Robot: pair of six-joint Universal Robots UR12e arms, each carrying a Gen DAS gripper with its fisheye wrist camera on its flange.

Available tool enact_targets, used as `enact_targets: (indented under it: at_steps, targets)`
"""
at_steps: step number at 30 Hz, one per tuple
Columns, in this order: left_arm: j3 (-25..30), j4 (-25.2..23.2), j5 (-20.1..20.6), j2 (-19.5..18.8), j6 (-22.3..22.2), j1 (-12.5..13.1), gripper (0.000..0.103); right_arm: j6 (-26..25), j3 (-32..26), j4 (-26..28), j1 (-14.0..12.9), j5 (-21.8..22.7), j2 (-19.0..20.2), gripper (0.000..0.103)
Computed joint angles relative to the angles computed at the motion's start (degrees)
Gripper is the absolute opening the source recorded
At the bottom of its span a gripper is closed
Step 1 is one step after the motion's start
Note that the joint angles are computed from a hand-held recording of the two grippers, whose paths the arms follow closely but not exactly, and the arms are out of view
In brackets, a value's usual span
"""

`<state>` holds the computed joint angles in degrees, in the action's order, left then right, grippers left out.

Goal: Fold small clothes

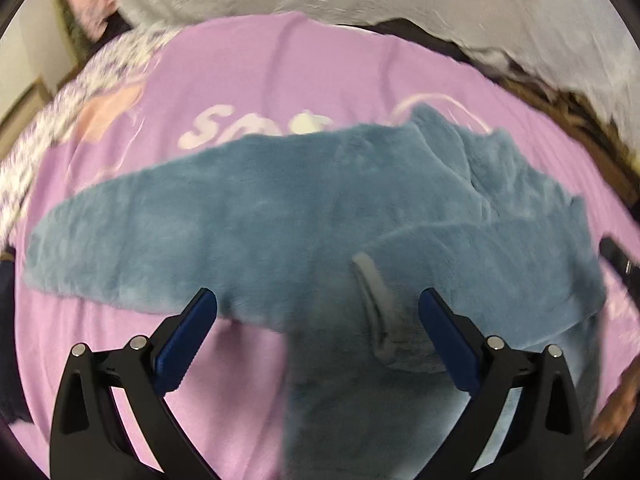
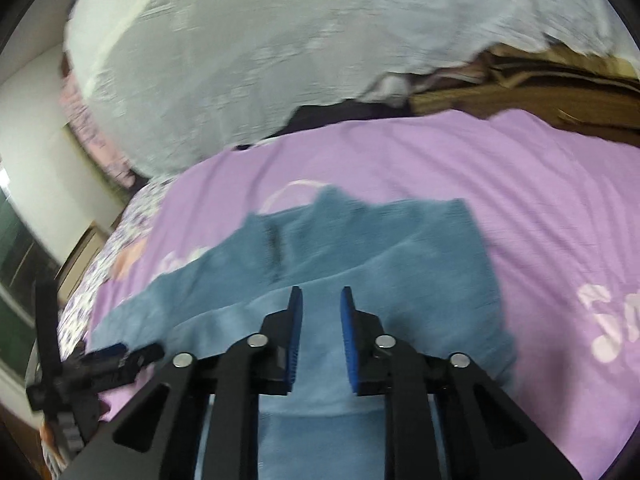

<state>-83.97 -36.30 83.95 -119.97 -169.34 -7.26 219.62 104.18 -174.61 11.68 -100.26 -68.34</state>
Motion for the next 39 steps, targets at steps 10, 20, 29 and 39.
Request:
enact_targets:
  at_steps: [10, 20, 29, 39]
  targets:
    - [0.95, 5.88, 13.54, -3.65, 3.9, -4.04, 0.099, 11.21, 5.62, -3.26, -4.92, 7.23, -0.09, 0.001]
    - [1.89, 5.86, 9.37, -2.27, 0.61, -2.98, 0.098, 8.27, 0.47, 1.92, -5.14, 3.77, 1.61, 0.007]
    - [0.19, 7.21, 9.92, -2.63, 2.56, -3.47, 0.098, 5.42, 4.51, -5.19, -3.52, 2.56, -0.64, 0.007]
    - [-0.85, 6.24, 9.53, -2.57, 3.57, -3.52, 0.099, 3.76, 6.82, -0.49, -1.36, 2.47, -0.88, 0.015]
